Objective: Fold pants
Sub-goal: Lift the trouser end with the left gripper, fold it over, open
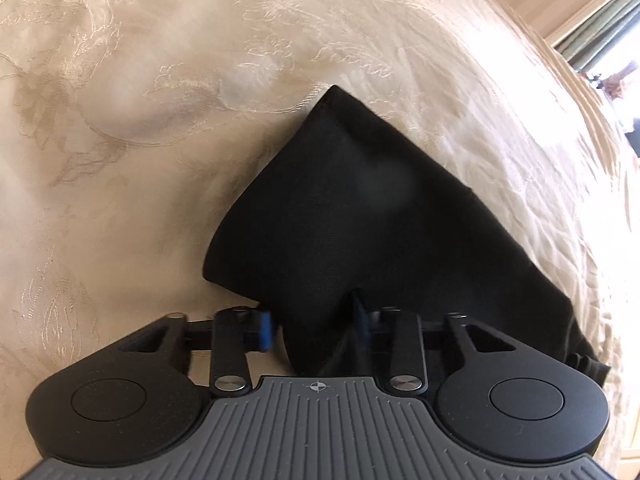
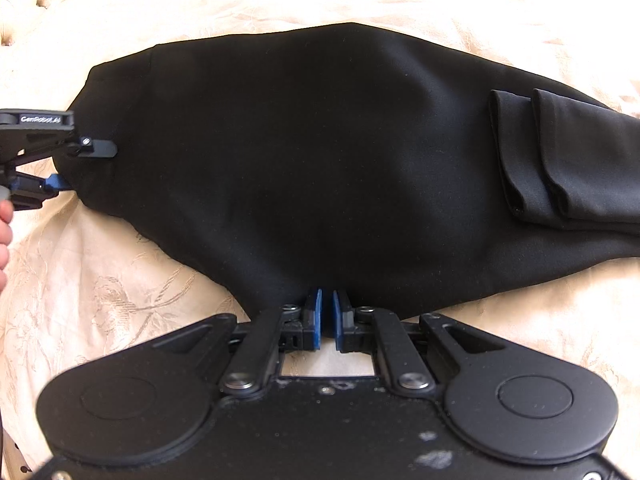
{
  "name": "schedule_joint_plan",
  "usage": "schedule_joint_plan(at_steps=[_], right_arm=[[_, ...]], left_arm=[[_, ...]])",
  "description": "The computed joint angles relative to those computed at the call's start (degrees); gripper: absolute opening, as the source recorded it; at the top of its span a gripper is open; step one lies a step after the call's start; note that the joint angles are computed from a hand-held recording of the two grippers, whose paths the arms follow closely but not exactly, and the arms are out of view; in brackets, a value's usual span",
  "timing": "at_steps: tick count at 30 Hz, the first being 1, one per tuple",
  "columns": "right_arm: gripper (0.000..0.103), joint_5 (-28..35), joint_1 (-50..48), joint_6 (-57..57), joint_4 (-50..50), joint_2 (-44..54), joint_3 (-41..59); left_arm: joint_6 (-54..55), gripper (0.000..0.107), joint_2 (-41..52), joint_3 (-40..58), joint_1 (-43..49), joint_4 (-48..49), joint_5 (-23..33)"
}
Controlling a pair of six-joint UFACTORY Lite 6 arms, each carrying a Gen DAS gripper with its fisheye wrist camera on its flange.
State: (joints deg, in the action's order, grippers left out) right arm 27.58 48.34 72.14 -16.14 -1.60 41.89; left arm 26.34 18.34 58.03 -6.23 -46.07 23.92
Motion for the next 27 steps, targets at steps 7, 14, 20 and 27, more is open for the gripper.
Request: schedule_joint_plan(at_steps=[7,14,20,27], right_arm=[[0.012,4.77,3.58,9.51,-6.64,-5.38,-0.26],[0.009,0.38,2.72,0.07,2.14,0.19,-0.73],[0.008,-2.92,2.16,-3.39,1.48,0.68,-2.02],[0.009,-1.02,2.02,-3.53,3.05,-23.90,-15.49]], left_arm=[[-19.97,0.018,-7.70,1.06,-7.69,22.44,-2.86],[-29.11,0.017,-12.98,3.74,-11.69,30.78,-0.12],[-44.59,0.017,-16.66,6.01,-18.20,45.11,0.84],[-70.94,0.017,-17.63,12.43,-31.54,68.07,8.54]])
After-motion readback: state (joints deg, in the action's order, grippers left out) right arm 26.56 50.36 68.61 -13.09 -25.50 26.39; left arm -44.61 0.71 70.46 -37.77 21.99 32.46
